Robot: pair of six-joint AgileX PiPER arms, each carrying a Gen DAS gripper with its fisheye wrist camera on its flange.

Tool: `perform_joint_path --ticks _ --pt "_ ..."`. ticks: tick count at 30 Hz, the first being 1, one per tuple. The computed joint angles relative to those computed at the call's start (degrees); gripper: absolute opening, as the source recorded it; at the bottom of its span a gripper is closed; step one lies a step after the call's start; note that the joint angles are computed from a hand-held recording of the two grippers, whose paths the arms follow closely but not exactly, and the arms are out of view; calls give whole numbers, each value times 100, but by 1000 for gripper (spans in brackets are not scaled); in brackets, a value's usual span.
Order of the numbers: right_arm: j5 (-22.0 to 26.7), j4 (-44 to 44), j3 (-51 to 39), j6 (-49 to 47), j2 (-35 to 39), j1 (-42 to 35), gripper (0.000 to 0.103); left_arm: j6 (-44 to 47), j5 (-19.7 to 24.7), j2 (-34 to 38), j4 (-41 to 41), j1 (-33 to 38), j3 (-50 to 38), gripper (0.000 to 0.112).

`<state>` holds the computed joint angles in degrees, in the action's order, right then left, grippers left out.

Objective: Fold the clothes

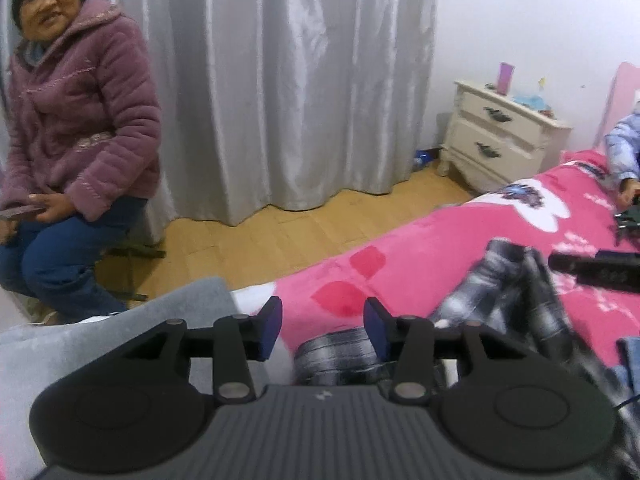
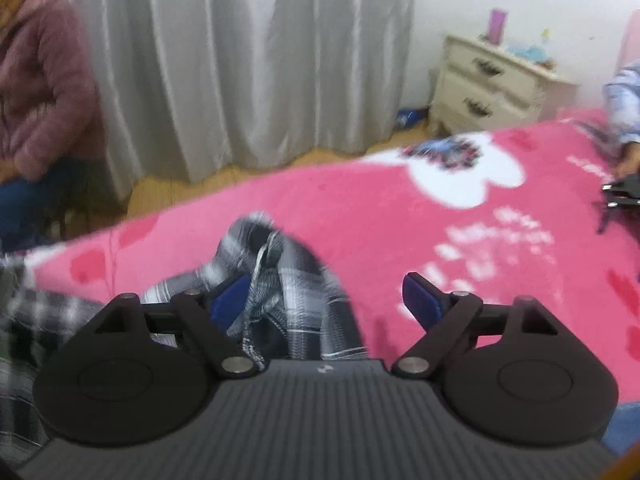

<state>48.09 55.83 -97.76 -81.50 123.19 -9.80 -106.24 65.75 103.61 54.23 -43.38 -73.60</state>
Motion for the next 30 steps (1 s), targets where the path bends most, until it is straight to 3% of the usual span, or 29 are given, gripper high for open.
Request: perform_joint_path --ticks 2,6,8,10,11,13,16,18,23,26,30 --pt "387 155 -192 120 33 -123 77 29 -380 -117 45 60 153 45" --pt "1199 -127 -1057 967 462 -111 26 322 -1336 -239 -134 298 411 45" --pt "1546 -677 -1787 1637 923 103 16 666 -1528 -109 -486 439 329 45" --pt "1659 -1308 -2406 2221 1380 392 13 1010 -1480 107 -891 572 167 42" --pt "1526 -1523 -2559 2472 1548 499 13 1099 -1510 160 -1053 638 175 36" --pt "1306 -1893 -2892 3057 1904 653 12 1205 -1614 221 -1284 757 227 36" --pt "1565 -1727 -3499 3715 2323 547 10 1178 -1632 263 -1281 767 210 36" --pt "1380 -1610 -3267 3697 2209 512 10 1270 -1555 329 -1314 769 134 36" --pt "176 -507 -1553 3354 1260 13 13 1412 -1550 369 -1400 828 59 37" --pt "201 253 -770 2813 689 -494 13 1431 -1600 273 -1375 829 125 41" --pt "581 539 328 1940 -292 -1257 13 1266 -1570 52 -1278 744 201 44"
